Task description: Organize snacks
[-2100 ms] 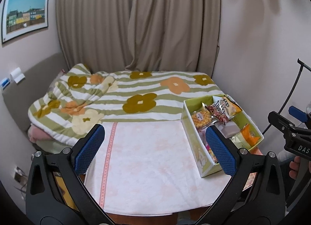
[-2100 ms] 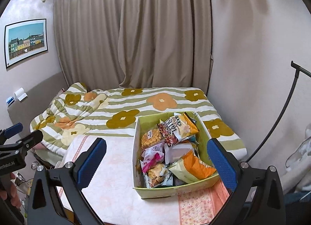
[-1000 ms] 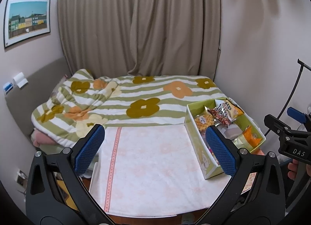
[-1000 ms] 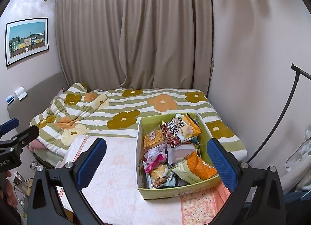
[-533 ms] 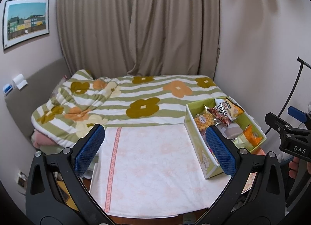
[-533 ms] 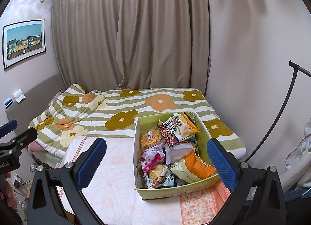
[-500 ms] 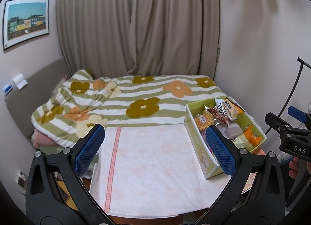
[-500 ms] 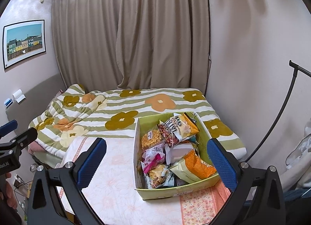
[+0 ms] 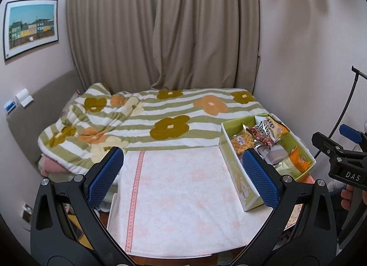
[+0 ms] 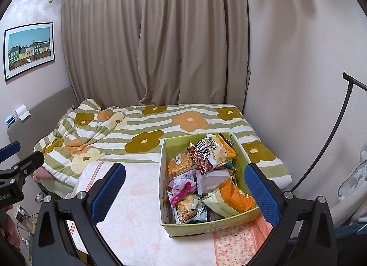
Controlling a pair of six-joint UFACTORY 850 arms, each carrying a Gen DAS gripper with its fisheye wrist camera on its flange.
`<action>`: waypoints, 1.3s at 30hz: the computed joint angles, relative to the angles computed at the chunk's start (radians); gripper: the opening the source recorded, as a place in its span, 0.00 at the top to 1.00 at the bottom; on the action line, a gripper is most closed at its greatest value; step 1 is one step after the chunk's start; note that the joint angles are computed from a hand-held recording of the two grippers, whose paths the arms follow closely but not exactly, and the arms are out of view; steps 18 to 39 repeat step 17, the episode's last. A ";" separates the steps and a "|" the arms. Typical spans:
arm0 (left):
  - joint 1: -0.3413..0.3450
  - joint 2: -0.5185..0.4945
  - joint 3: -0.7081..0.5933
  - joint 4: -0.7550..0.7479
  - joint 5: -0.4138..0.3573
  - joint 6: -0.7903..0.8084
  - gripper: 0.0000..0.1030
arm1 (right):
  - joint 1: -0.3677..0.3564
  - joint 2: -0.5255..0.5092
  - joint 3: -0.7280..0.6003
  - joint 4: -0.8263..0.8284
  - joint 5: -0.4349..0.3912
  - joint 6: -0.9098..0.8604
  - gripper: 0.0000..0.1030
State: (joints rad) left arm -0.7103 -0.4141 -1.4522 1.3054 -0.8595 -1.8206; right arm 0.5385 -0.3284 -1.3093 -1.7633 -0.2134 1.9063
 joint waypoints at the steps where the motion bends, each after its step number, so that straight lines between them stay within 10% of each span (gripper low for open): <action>1: 0.000 0.001 0.001 0.003 -0.002 0.000 0.00 | 0.000 -0.001 -0.002 0.003 0.000 -0.003 0.00; 10: -0.023 0.004 0.015 0.079 -0.098 -0.022 0.00 | 0.001 -0.003 -0.003 0.009 0.004 -0.012 0.00; 39: -0.020 0.035 0.063 0.107 -0.073 -0.042 0.00 | 0.009 -0.008 -0.011 0.091 0.004 -0.090 0.00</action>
